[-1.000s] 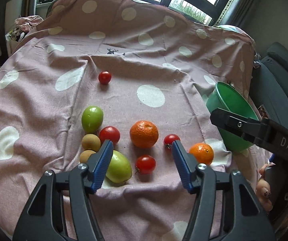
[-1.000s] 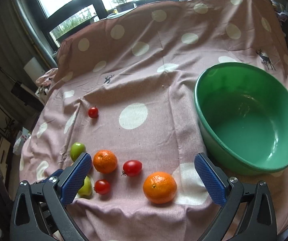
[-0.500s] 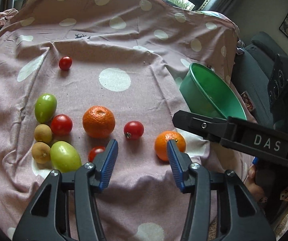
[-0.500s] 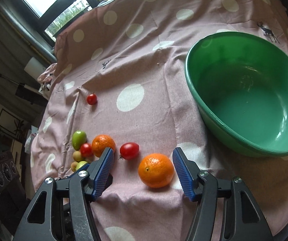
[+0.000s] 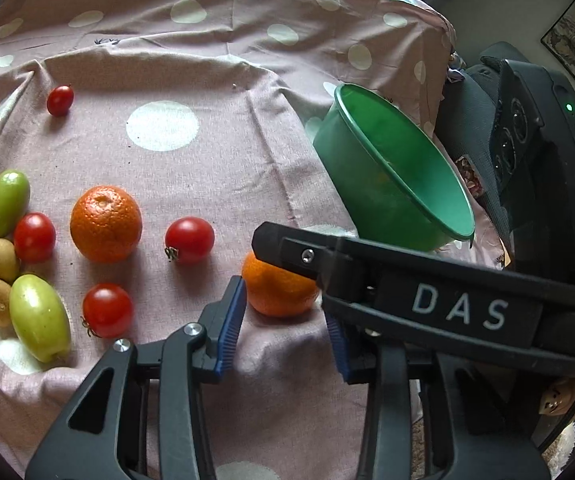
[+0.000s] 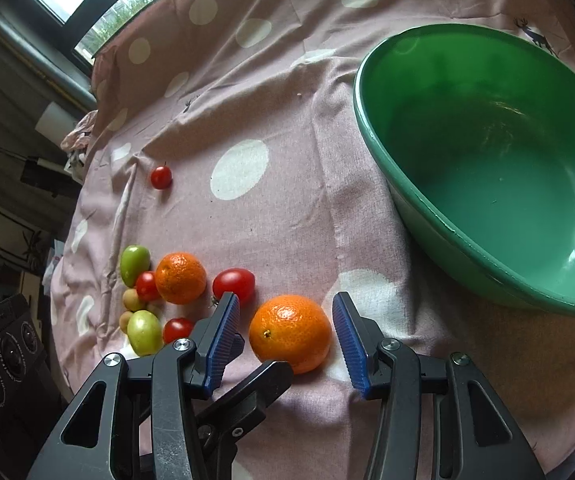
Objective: Organize fruits
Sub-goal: 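Close the right gripper on the orange, then carry the orange into the green bowl and open the right gripper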
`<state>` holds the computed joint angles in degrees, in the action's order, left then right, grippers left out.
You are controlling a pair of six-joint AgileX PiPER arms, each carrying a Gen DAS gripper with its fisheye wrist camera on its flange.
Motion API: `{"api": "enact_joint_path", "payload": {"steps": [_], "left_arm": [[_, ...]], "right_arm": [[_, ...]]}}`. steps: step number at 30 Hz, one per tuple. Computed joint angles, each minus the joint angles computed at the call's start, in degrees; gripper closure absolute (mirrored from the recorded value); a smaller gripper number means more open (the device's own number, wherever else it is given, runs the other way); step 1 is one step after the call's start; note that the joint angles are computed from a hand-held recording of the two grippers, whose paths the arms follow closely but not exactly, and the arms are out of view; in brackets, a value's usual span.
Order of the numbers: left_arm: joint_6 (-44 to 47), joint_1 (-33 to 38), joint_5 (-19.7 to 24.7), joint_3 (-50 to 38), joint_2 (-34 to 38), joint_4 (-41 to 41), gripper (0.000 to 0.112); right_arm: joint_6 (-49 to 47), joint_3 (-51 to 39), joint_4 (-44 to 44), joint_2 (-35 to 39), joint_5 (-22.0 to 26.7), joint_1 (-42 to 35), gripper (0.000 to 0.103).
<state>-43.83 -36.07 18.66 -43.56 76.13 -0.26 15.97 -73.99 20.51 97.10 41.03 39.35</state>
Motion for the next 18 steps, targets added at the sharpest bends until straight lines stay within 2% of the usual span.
{"api": "enact_joint_path", "payload": {"steps": [3, 7, 9, 13, 18], "left_arm": [[-1.5, 0.0, 0.5, -0.7, 0.8, 1.4, 0.074], [5.8, 1.9, -0.6, -0.2, 1.1, -6.1, 0.074], [6.4, 1.9, -0.9, 0.0, 1.1, -6.4, 0.074], [-0.4, 0.4, -0.3, -0.6, 1.1, -0.2, 0.075], [-16.1, -3.7, 2.6, -2.5, -1.2, 15.8, 0.077]], "right_arm": [[-0.2, -0.8, 0.1, 1.0, 1.4, -0.1, 0.052], [-1.8, -1.1, 1.1, 1.8, 1.8, -0.1, 0.052], [-1.3, -1.3, 0.3, 2.1, 1.8, 0.1, 0.052], [-1.1, -1.6, -0.4, 2.4, 1.9, 0.5, 0.052], [-2.0, -0.8, 0.2, 0.4, 0.6, 0.3, 0.052]]}}
